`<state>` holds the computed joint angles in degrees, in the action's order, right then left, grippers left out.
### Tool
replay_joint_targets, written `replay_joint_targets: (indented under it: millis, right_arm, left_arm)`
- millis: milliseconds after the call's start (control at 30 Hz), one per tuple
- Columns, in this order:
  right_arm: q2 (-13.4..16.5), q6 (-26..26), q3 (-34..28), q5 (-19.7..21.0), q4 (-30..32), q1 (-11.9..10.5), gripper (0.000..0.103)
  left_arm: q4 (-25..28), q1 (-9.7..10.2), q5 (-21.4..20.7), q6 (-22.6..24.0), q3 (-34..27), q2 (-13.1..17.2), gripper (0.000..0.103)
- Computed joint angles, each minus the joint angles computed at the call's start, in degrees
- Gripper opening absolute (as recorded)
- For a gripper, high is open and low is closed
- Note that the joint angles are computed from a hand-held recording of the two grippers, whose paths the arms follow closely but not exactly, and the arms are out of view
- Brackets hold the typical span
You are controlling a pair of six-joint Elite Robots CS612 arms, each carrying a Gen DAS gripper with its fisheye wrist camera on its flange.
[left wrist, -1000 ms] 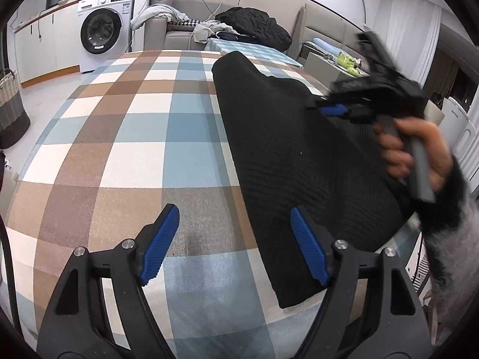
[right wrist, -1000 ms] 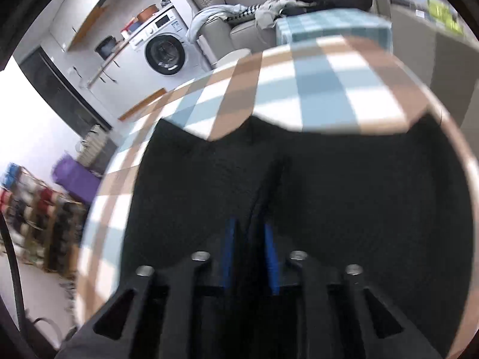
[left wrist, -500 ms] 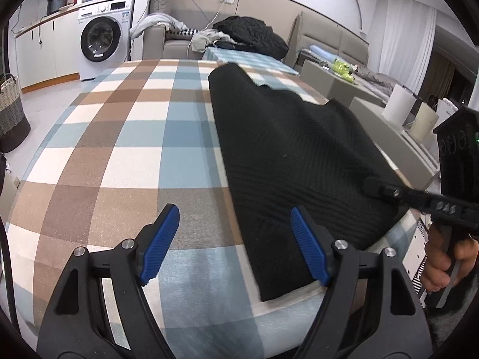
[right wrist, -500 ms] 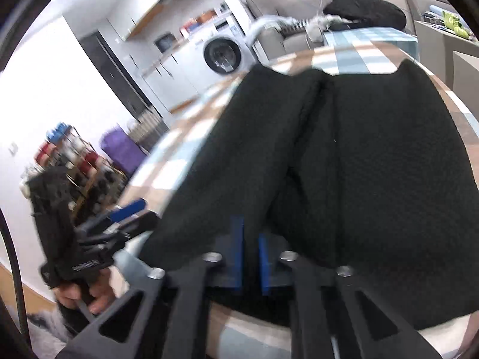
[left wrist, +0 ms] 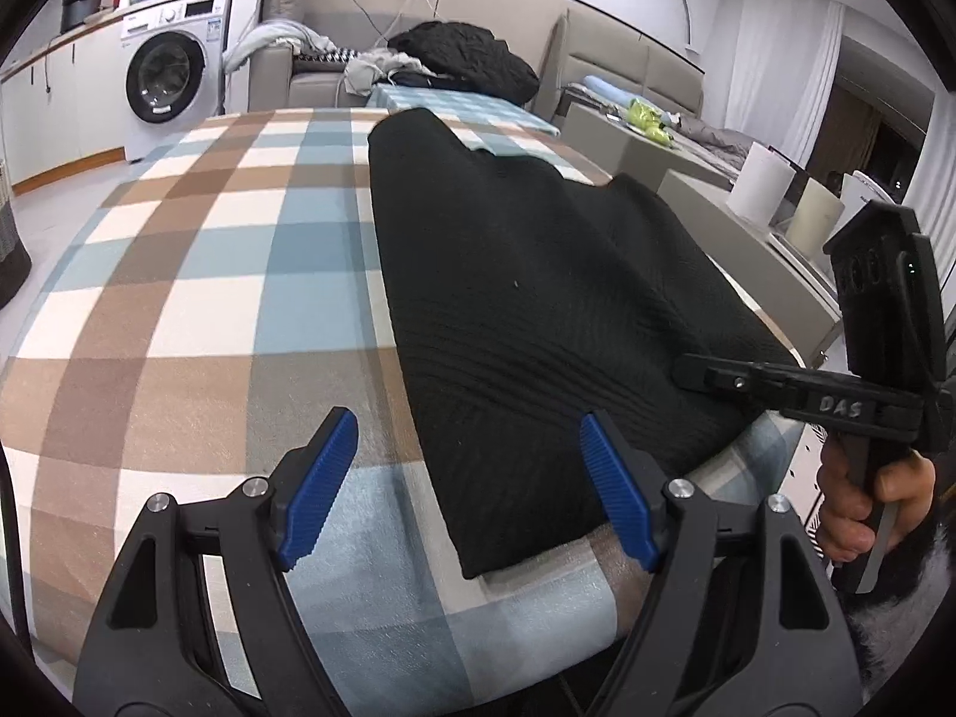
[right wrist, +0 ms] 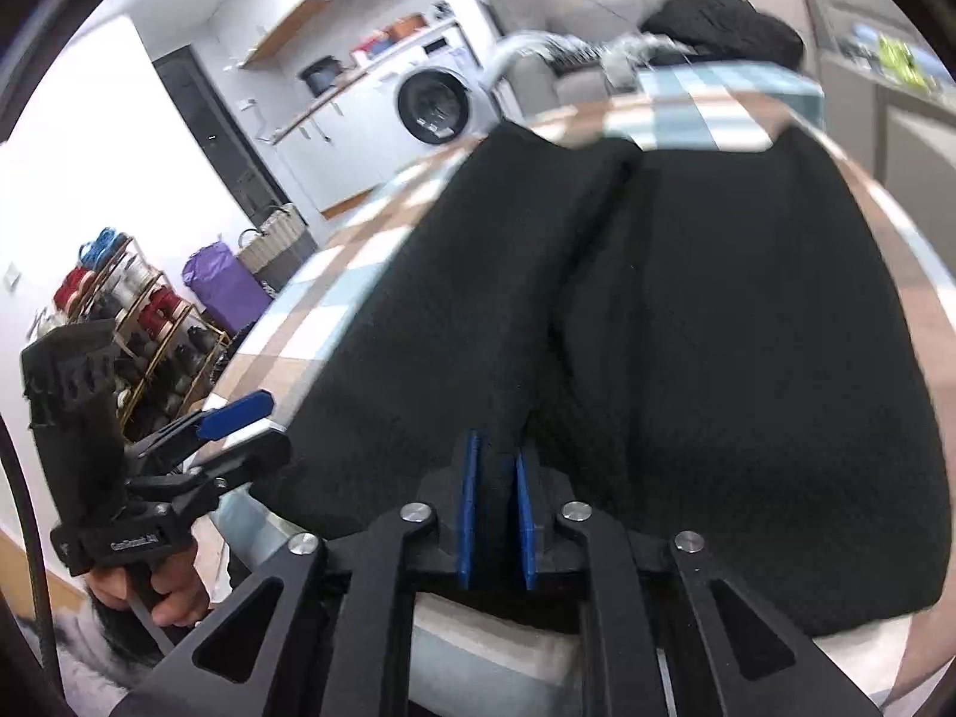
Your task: Fold small clothes
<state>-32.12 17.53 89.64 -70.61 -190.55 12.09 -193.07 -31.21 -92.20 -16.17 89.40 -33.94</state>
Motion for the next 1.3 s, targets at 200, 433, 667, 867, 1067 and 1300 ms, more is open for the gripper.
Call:
replay_joint_targets:
  millis: [200, 433, 667, 867, 1067, 1300]
  right_arm:
    - [-0.14, -0.88, 1.68, 0.09, -3.40, 0.13, 0.014]
    - [-1.30, -3.20, 2.72, -2.70, -3.25, 0.52, 0.006]
    - [-1.51, -4.57, 4.81, 0.68, -6.46, 0.11, 0.025]
    - [-0.27, -5.35, 3.47, -2.57, -8.16, 0.74, 0.009]
    - [-1.29, -4.49, 3.42, -1.65, -4.23, -0.12, 0.016]
    - [-0.91, -1.37, 0.17, -1.60, -2.10, -1.41, 0.050]
  left_arm:
    - [0.32, -0.19, -0.39, 0.81, 0.00, 0.08, 0.075]
    - [-0.59, -0.70, 0.14, 2.63, 0.55, -0.09, 0.075]
    - [-3.16, -1.12, -0.30, 3.55, 1.40, -0.34, 0.075]
    - [-6.49, -2.11, -0.06, 7.71, 1.60, 0.07, 0.075]
    - [0.92, -3.11, 2.00, 11.89, 0.43, 0.22, 0.075]
    - [-0.56, -2.04, -1.35, 8.13, 0.70, -0.10, 0.075]
